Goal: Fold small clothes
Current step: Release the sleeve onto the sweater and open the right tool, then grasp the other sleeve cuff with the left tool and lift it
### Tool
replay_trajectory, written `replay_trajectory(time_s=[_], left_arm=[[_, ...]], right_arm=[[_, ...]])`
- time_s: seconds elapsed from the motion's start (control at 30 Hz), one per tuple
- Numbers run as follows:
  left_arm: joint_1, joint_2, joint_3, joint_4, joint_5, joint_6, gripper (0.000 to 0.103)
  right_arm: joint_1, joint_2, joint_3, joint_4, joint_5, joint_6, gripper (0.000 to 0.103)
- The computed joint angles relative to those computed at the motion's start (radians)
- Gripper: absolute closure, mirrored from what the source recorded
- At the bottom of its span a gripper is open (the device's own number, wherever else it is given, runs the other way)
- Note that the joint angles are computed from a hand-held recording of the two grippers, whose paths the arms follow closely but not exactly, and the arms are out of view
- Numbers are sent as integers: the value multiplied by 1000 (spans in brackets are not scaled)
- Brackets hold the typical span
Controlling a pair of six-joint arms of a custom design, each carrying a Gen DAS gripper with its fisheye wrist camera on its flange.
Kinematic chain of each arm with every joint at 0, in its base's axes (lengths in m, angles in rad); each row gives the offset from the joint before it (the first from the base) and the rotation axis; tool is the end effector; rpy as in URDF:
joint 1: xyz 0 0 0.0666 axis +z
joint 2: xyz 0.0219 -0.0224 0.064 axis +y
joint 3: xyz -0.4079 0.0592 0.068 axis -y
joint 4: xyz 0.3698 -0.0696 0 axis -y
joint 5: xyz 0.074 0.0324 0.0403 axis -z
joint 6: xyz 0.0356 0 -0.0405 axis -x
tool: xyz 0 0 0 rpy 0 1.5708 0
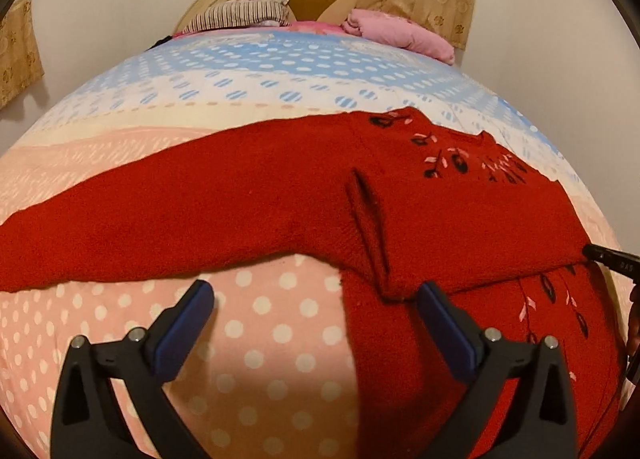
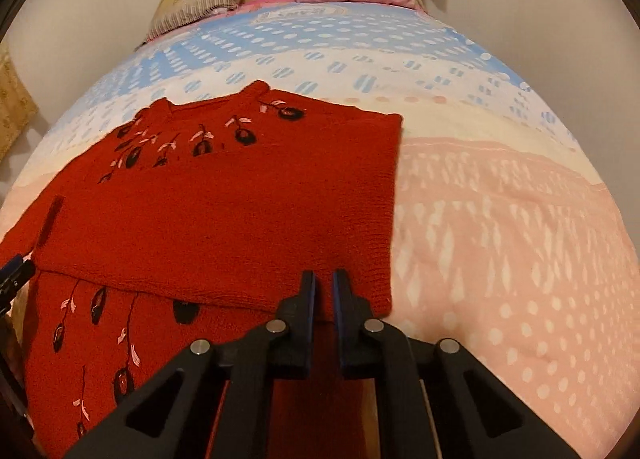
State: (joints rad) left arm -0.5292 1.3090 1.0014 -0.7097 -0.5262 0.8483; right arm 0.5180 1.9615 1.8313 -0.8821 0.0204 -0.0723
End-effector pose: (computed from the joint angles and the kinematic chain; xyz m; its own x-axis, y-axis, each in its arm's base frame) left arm 0.3449 -0.1815 0.3410 -0.6421 -0.3759 -0.6681 -0.4129 0.9039 -0.1118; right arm 0.5781 0.3281 0.3408 -0.7700 -0.3557 -0.5298 -0.4312 0.9020 0.0210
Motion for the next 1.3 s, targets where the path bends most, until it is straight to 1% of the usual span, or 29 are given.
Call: replay_trajectory(time_s=[0.03,0.07,0.1,0.13,0.2,0.23,0.27,0.3,0.33,0.37,0.4,0.47,0.5,0.57,0.6,0.63,0.73,0.8,0.87,0.93,0.97,1.0,1.03,1.07,1.1,1.2,1.23,1.3], left_arm=[[-4,-5,-4,5,-6,1,0],[-12,-13,-12,14,-19,1,0],[-16,-14,-14,13,-26,3,0],[-17,-13,-14,11,-27,7,0],[-14,-12,-12,6,-19,11,0],[-13,-14,-13,4,-18,13,0],[-14,-23,-17,3,-17,14,0],[-16,-32,-24,0,-19,13,0],[-18,-44,-31,-12,-29,11,0],[-17,-57,-38,-22,-38,7,0],[-16,-75,-50,-29,-47,5,0],[-2,-126,-85,-43,-56,8,0],[7,-149,-98,-53,-58,14,0],[30,-203,-124,-90,-68,25,0],[36,-219,-130,-115,-83,32,0],[43,-235,-136,-139,-99,37,0],[85,-298,-160,-229,-140,59,0],[116,-335,-179,-265,-156,73,0],[155,-370,-201,-313,-170,93,0],[195,-406,-224,-348,-178,98,0],[216,-422,-235,-361,-179,98,0],[240,-440,-245,-371,-175,96,0],[267,-461,-258,-375,-165,90,0],[314,-491,-273,-375,-144,78,0],[346,-510,-283,-374,-130,73,0],[433,-559,-307,-368,-96,60,1],[442,-565,-308,-370,-93,64,1],[454,-582,-311,-352,-86,65,5]], right_arm=[[8,7,16,-13,31,-8,97],[21,1,18,-12,88,-11,93],[32,-8,13,-1,118,-3,91],[42,-17,5,18,111,14,91],[56,-5,34,5,86,28,76],[59,5,48,-1,75,27,76],[59,24,71,-25,60,28,76],[56,53,103,-73,76,23,76],[47,70,110,-89,81,12,77],[38,61,90,-67,69,10,78],[36,53,79,-60,94,12,78],[47,46,88,-88,139,10,78],[58,41,93,-95,155,15,77],[81,28,97,-85,138,33,76],[94,27,108,-83,106,38,76],[110,29,123,-78,56,38,76],[157,49,153,-62,-57,56,74],[192,71,169,-55,-64,75,74],[214,102,186,-55,-89,66,74],[225,115,175,-43,-90,49,74],[232,110,147,-13,-78,48,73],[240,92,97,50,-50,58,72],[246,83,73,78,-37,65,72],[251,66,34,121,-21,75,71],[251,58,12,143,-18,75,71],[253,54,1,159,-19,70,70],[253,52,-3,162,-16,71,70],[257,47,-13,179,9,87,69]])
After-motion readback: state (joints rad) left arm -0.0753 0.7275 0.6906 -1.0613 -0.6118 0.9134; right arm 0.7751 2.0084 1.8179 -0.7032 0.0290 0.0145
